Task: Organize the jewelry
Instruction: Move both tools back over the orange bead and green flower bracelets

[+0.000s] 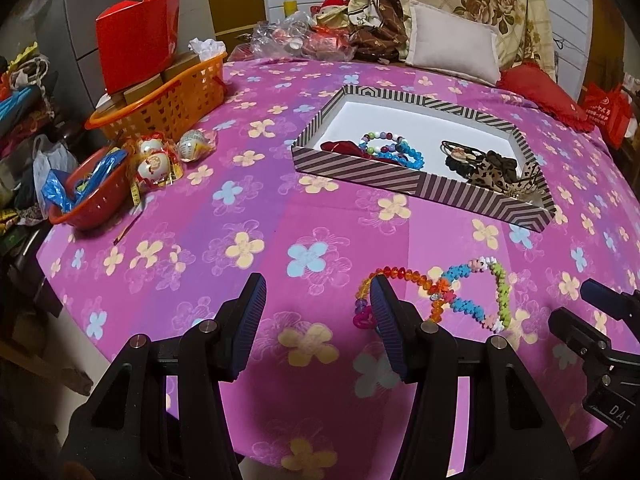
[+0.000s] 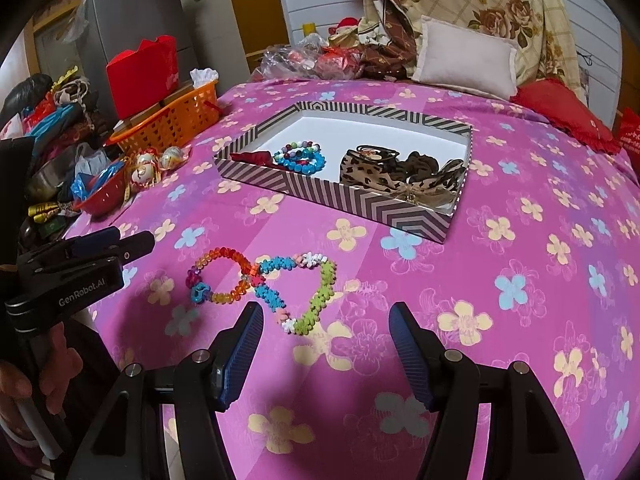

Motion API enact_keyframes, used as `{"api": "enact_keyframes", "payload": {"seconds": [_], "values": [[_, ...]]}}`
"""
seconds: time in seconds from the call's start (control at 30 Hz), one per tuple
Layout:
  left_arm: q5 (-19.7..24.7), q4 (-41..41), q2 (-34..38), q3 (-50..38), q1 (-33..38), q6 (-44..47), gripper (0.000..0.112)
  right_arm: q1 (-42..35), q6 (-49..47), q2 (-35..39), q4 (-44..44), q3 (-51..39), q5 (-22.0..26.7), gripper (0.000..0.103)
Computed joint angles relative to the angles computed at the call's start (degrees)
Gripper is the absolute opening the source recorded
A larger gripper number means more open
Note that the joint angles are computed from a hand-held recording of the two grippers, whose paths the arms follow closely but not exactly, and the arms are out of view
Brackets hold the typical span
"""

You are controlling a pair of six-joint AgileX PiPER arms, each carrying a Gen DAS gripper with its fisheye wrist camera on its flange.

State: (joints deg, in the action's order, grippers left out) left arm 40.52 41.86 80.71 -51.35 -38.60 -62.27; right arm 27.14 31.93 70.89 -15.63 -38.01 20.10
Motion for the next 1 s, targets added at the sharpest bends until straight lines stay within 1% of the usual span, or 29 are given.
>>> {"api": "enact_keyframes", "payload": {"seconds": [0.33, 0.43, 0.57, 0.63, 0.83, 0.9, 0.93, 1.0], "values": [[-0.5, -1.3, -0.5, 0.7, 1.0, 1.4, 0.054, 0.2, 0.4, 0.1, -0.4, -0.1, 0.3, 0.063], [-1.5, -3.3, -0.6, 1.1, 2.1, 3.1, 0.054, -0.2, -0.8, 0.0, 0.6, 0.0, 0.6, 0.063], [-4.7, -11.5, -1.2, 1.7, 6.3, 11.7, 0.055, -1.2, -2.8, 0.2, 2.1, 0.4, 0.3, 0.063], [-6.0, -14.3, -1.5, 2.5, 8.1, 14.9, 0.06, -1.6, -3.8, 0.3, 2.8, 0.6, -0.1, 0.063], [-9.2, -27.8, -1.0, 3.6, 15.4, 29.3, 0.06, -2.8, -8.3, 2.7, 7.1, 0.7, -1.8, 0.063], [-9.7, -31.0, -0.3, 3.4, 16.5, 32.4, 0.06, -2.6, -8.4, 4.1, 6.8, 0.1, -2.2, 0.063], [-9.7, -33.2, 0.9, 2.7, 16.9, 34.7, 0.06, -2.4, -7.5, 4.9, 5.7, -0.2, -2.3, 0.063], [-9.7, -34.8, 2.4, 1.6, 17.1, 36.3, 0.06, -2.1, -5.0, 6.5, 2.6, -1.1, -2.6, 0.063]]}}
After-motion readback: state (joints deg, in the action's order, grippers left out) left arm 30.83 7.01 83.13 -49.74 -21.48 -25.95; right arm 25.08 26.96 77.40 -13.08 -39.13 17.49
